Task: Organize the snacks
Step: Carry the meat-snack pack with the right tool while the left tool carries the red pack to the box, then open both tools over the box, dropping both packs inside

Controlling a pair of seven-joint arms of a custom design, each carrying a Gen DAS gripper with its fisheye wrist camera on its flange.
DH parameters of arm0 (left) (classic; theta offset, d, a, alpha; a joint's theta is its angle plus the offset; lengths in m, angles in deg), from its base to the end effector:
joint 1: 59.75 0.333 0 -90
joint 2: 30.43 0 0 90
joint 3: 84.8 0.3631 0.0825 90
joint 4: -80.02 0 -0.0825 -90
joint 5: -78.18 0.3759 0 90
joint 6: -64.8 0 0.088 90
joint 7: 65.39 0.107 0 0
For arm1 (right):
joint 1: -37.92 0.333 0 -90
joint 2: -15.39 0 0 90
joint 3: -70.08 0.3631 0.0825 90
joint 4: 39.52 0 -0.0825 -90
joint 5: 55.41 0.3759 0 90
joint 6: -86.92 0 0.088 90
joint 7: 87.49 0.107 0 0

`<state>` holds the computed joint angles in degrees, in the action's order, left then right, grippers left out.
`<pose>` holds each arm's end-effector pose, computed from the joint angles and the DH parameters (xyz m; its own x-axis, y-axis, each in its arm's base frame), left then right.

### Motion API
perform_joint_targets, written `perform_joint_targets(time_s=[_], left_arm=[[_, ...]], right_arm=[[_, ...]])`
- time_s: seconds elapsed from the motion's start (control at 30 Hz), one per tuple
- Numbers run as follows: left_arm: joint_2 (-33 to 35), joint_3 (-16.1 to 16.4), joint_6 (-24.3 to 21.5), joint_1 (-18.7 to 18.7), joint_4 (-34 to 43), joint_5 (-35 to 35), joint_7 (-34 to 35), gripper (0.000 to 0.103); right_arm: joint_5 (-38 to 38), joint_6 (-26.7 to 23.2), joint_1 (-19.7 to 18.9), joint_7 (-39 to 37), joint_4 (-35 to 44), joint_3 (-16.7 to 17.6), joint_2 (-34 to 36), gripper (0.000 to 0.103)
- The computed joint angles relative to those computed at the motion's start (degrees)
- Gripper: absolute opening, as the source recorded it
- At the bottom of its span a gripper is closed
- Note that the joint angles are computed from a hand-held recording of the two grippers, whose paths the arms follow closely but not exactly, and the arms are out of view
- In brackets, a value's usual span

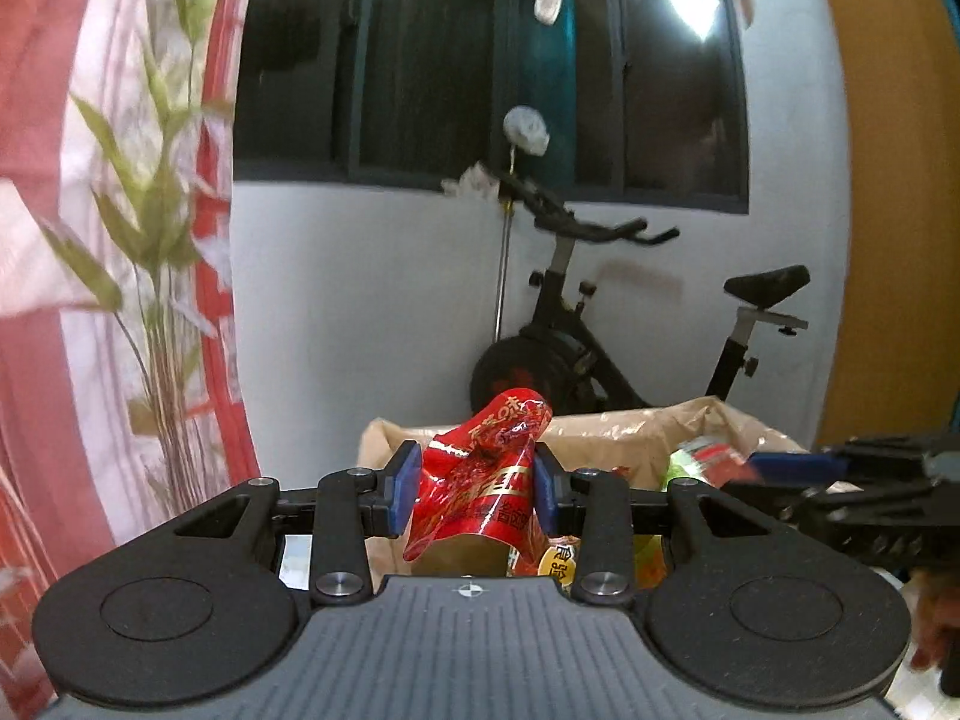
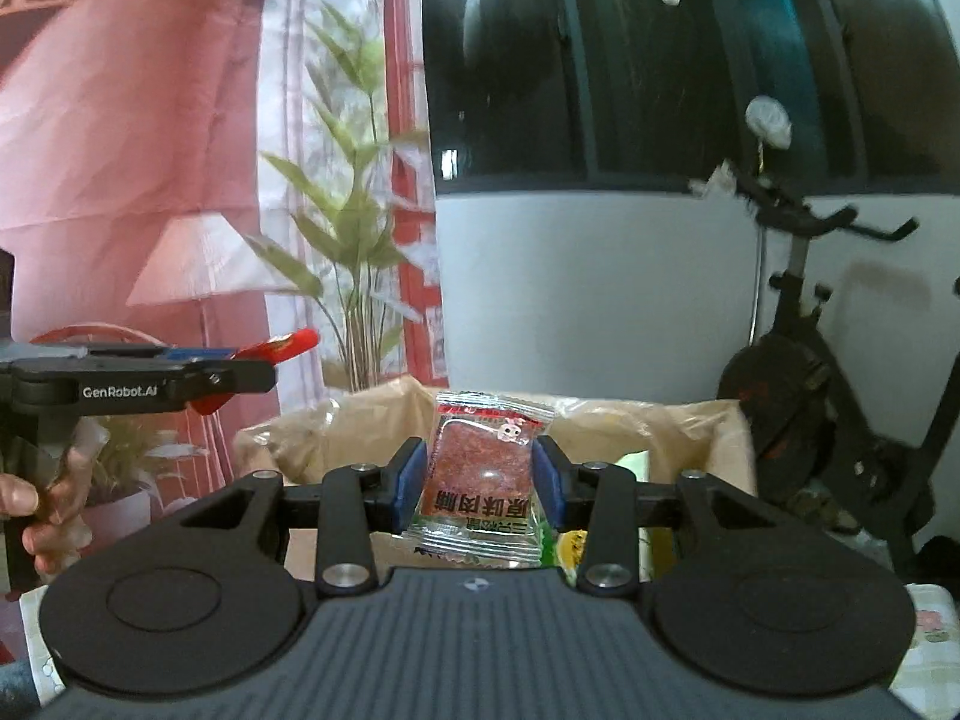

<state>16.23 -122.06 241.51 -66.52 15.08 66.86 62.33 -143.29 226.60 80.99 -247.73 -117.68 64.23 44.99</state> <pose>0.7405 -0.3527 0.5544 -0.6810 -0.7321 0.0179 -0.2146 0.1761 -0.9607 0.5987 0.4774 0.5311 -0.1064 -0.9862 -0.1271 -0.2081 0.1471 -0.9670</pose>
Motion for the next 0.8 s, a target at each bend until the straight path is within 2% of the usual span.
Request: perform_joint_targets(time_s=[0.03,0.13,0.27,0.4,0.47,0.57,0.8], left_arm=[[0.90,3.36,-2.09,-2.61,3.04,0.25,-2.24,0.041],[3.45,8.86,-7.19,-6.70,9.50,0.95,-5.34,0.041],[6.39,12.38,-11.89,-9.41,16.04,1.32,-6.13,0.052],[4.79,10.90,-10.61,-7.92,12.45,-0.71,-3.88,0.064],[3.79,10.13,-9.93,-7.08,10.48,-1.47,-2.75,0.066],[1.87,8.84,-8.68,-5.63,7.11,-2.67,-1.44,0.070],[-3.06,-0.59,-3.02,2.67,-4.54,-6.90,5.82,0.076]], right_arm=[[2.48,0.54,-1.16,-2.70,2.04,0.51,1.39,0.041],[10.88,1.12,-3.12,-8.82,6.72,0.74,4.66,0.041],[19.81,-0.46,-3.82,-13.88,10.67,0.43,7.25,0.042],[22.87,-2.20,-1.86,-15.80,10.48,-1.94,7.18,0.047],[22.78,-2.04,-0.52,-14.63,9.01,-3.60,6.28,0.053],[20.73,-2.55,1.27,-11.15,6.31,-5.12,4.50,0.054],[13.65,-5.54,3.13,-7.45,0.93,-3.43,0.61,0.054]])
